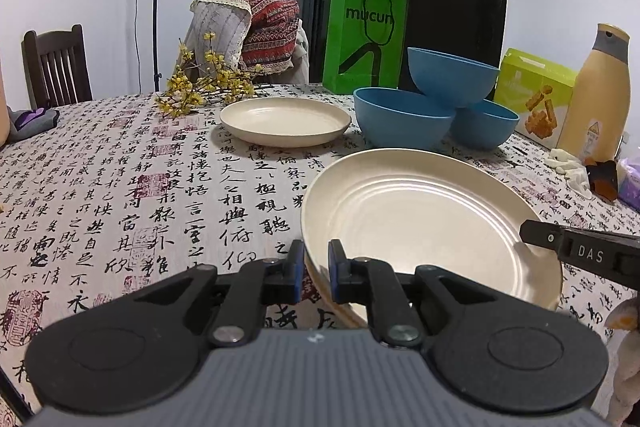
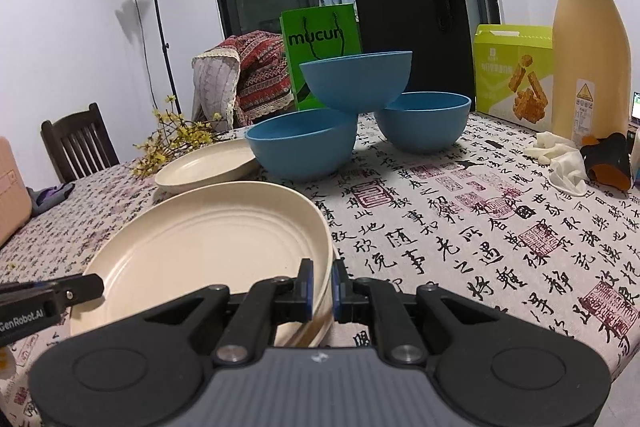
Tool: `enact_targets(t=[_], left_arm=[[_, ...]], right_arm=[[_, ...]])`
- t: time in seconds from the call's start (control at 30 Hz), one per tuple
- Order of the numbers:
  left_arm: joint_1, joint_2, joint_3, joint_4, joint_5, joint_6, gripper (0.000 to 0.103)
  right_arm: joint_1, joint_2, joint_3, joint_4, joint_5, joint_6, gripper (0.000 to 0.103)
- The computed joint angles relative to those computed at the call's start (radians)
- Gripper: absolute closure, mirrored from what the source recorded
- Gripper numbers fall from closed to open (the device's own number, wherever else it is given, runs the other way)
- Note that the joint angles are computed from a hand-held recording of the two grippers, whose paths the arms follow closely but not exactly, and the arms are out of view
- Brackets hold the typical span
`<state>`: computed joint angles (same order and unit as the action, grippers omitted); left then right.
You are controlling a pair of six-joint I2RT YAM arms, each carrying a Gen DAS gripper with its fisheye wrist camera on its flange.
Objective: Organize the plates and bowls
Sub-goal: 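Lower the held cream plate with both grippers onto the table near the bowls, then open both grippers to release the cream plate rim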
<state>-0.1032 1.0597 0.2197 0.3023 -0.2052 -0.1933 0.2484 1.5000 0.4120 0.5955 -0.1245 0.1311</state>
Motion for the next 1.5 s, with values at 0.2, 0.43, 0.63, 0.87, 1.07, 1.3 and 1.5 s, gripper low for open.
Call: enact_targets(t=[0.2,0.43,0.63,0.87,1.07,1.3,1.5], left_arm=[[-0.013,0.011,0.003,0.005,-0.015,0.005,0.090],[0.004,0.028,0.006,0.006,0.010,0.006,0.090],[0.013,0.050,0.008,0.018,0.020,0.005,0.089],[0.008,0.062,0.007,0.031,0.012,0.009,0.089],[0.007,0.064,0.007,0.033,0.010,0.009,0.089],[-0.010,0.066,0.000,0.045,-0.009,0.010,0.089],[-0.028,0.089,-0.010,0.087,-0.040,0.020,0.088]], right_arm=[[0.012,0.001,-0.009,0.017,0.023,-0.014,0.094],[0.028,0.007,-0.016,0.038,0.053,-0.027,0.093],[0.023,0.019,-0.017,0.051,0.054,-0.040,0.093],[0.034,0.038,-0.018,0.071,0.075,-0.057,0.093],[0.023,0.042,-0.018,0.074,0.056,-0.053,0.093],[0.023,0.046,-0.021,0.083,0.055,-0.054,0.092],[0.035,0.060,-0.026,0.113,0.078,-0.076,0.092]])
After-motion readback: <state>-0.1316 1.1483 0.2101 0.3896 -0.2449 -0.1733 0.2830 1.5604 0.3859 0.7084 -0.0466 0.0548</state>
